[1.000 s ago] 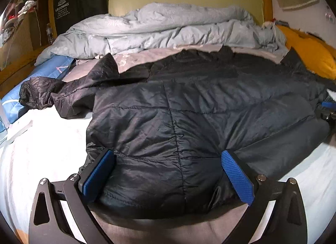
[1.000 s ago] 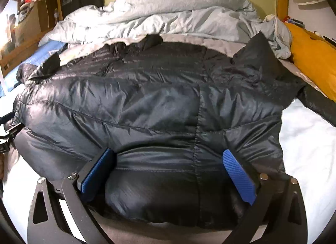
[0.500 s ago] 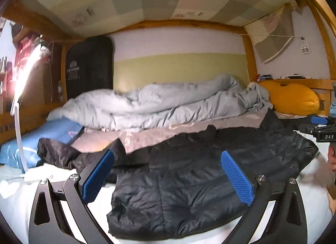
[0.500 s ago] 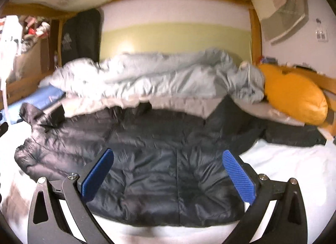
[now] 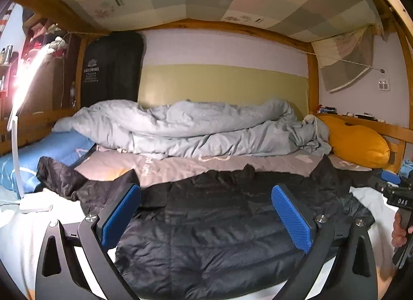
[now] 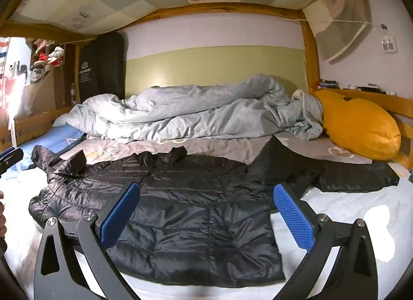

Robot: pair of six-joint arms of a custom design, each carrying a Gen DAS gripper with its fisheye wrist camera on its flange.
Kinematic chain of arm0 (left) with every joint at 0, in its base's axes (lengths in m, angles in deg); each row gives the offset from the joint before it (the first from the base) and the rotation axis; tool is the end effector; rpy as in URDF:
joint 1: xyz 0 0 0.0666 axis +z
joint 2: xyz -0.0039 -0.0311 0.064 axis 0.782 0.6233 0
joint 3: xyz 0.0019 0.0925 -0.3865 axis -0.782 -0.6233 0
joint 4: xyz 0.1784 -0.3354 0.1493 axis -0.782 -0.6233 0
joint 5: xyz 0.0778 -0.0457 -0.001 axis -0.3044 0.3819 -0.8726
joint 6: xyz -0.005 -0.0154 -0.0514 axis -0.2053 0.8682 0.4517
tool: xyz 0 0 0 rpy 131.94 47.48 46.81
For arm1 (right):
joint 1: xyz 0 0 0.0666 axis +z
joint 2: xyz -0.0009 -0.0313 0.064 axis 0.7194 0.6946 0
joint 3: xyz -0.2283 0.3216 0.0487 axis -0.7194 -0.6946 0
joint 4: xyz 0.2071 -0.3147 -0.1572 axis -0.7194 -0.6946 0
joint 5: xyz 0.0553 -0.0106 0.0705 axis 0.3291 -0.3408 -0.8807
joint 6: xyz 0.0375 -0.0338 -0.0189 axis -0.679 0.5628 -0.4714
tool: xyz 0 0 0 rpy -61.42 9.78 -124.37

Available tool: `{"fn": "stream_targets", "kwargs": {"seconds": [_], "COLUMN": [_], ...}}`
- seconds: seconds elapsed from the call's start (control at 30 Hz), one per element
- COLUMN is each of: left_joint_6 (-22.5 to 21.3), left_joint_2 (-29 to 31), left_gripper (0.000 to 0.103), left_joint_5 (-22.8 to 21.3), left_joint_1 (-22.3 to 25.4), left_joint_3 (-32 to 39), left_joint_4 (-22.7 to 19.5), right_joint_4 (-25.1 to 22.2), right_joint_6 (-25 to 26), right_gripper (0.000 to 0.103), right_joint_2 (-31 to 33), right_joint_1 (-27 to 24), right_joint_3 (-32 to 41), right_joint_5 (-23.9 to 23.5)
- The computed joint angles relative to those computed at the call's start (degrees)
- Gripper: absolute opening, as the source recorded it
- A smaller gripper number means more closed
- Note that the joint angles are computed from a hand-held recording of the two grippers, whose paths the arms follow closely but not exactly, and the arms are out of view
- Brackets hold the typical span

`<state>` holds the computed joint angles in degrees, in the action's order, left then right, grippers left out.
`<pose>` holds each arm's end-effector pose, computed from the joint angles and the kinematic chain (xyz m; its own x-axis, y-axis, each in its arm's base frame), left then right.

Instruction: Fold large clothes

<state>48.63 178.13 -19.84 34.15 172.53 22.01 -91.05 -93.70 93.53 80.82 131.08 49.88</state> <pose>0.5469 -0.1724 0.6068 -0.2254 0.0281 -0.9739 0.3294 0.9429 -0.0490 0.4854 0.3068 0.5752 -0.2996 0.0584 -0.9523 0.2116 0.9773 -0.0066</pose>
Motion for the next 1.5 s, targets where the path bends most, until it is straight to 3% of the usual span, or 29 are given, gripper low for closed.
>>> {"fn": "stream_targets", "kwargs": {"seconds": [0.2,0.33,0.5,0.6,0.7,0.87,0.93,1.0,1.07,1.13,1.27,1.37,1.4,1.47,1.5], "left_joint_6": [4.30,3.70,5.30,6.89,6.11,5.37,4.54,3.89,2.79,0.39,-0.71,-1.35,-2.02,-2.19,-2.09], "left_joint_2": [4.16,6.86,11.74,14.05,15.77,18.76,19.97,21.42,22.84,22.89,23.85,23.70,23.44,23.60,23.91], "left_gripper": [0.102,0.102,0.102,0.100,0.099,0.099,0.099,0.099,0.099,0.099,0.099,0.099,0.099,0.099,0.099], "left_joint_5": [-0.73,-1.59,-2.01,-0.33,-1.37,-3.02,-4.09,-5.02,-4.76,-5.30,-6.58,-7.63,-8.05,-7.69,-7.45], "left_joint_1": [-2.84,-5.16,-7.27,-7.79,-8.59,-8.89,-8.87,-8.82,-8.59,-8.72,-8.92,-9.11,-9.26,-9.35,-9.36], "left_joint_3": [7.54,11.25,17.00,19.37,20.54,22.81,23.79,25.37,27.09,26.19,26.27,24.65,23.66,23.46,23.97], "left_joint_4": [-1.53,-1.05,-4.63,-7.08,-8.54,-10.41,-10.46,-11.16,-12.39,-10.67,-9.86,-7.88,-6.89,-6.73,-7.34], "right_joint_4": [-2.50,-4.69,-7.61,-14.26,-16.06,-14.17,-13.16,-13.40,-14.70,-17.84,-18.60,-19.76,-19.82,-21.01,-22.11], "right_joint_6": [-2.33,-3.81,-10.84,-19.33,-27.29,-33.84,-34.80,-36.05,-37.84,-39.30,-34.55,-34.68,-34.59,-33.65,-33.64], "right_gripper": [0.101,0.095,0.093,0.093,0.093,0.090,0.089,0.089,0.089,0.088,0.088,0.088,0.086,0.067,0.041], "right_joint_2": [-1.88,-3.05,-5.62,-6.54,-8.63,-10.00,-9.72,-8.88,-7.90,-6.67,-4.98,-3.52,-3.30,-2.44,-1.91], "right_joint_1": [-1.80,-4.02,-8.33,-11.34,-15.86,-24.07,-27.29,-29.71,-31.77,-33.56,-34.84,-35.68,-35.68,-35.74,-35.87], "right_joint_3": [-0.98,-0.82,-1.46,-1.68,-4.88,-9.08,-9.89,-9.80,-9.43,-8.59,-6.90,-5.65,-5.45,-4.29,-3.61], "right_joint_5": [1.28,2.32,1.26,1.92,-5.17,-18.03,-22.13,-23.17,-23.14,-22.53,-19.14,-17.91,-17.42,-16.68,-16.78]}}
